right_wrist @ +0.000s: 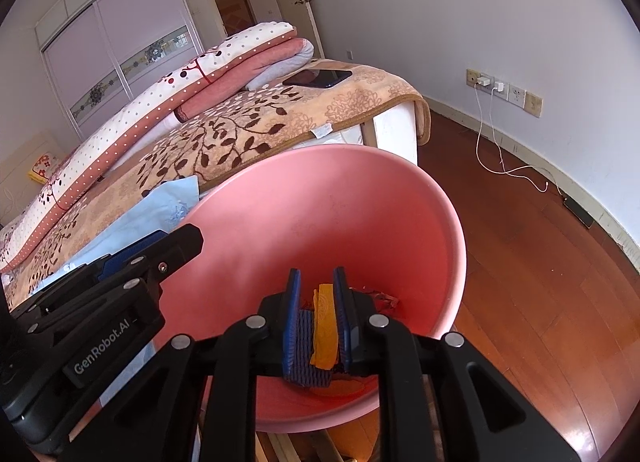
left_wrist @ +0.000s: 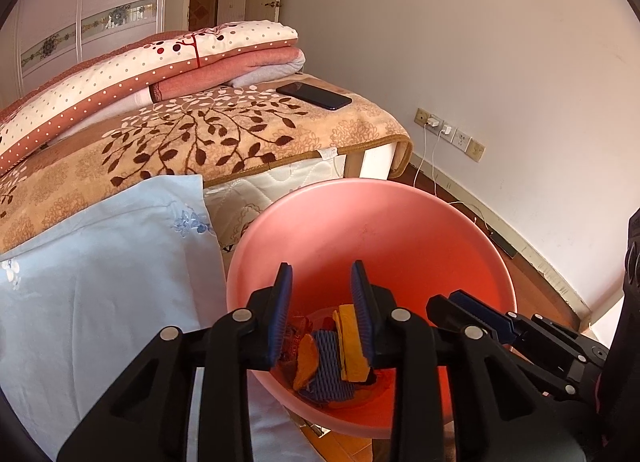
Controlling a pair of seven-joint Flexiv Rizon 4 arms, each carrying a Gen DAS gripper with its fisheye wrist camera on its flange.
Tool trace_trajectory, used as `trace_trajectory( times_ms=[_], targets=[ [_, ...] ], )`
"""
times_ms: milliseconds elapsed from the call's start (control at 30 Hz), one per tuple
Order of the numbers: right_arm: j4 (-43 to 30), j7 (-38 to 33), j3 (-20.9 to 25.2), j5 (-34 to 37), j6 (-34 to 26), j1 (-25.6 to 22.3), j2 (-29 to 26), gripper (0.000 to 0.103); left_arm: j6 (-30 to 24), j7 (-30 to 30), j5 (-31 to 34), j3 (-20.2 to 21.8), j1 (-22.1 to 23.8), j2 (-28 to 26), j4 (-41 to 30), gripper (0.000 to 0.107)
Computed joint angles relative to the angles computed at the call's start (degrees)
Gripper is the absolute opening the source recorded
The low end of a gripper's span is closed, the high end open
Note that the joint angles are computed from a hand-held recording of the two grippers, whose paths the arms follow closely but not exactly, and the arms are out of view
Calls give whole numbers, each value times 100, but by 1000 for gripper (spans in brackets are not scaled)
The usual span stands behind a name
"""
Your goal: Collect trash
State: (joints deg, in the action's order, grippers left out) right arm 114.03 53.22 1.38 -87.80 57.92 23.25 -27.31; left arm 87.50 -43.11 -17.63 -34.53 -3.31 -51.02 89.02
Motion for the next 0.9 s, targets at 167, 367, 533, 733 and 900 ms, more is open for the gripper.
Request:
trace_trajectory(
  times_ms=[167,367,533,733,900],
  targets=[
    [-7,-47,13,24,-25,21,-3,17,81,-11,27,-67,69,13,56,30],
    [12,17,13,-62,-92,61,27,28,116,-122,43,-44,95,51,92,37],
    [36,-20,55,-136,-365,137,102,38,208,-145,107,-186,232,57,182,42],
    [10,-290,127,-68,-829,310,158,48,352,-166,258,-369,396,64,287,42],
    [-16,-470,169,16,-1128,446,188,52,524,-199,463,-597,604,83,458,42]
  ],
)
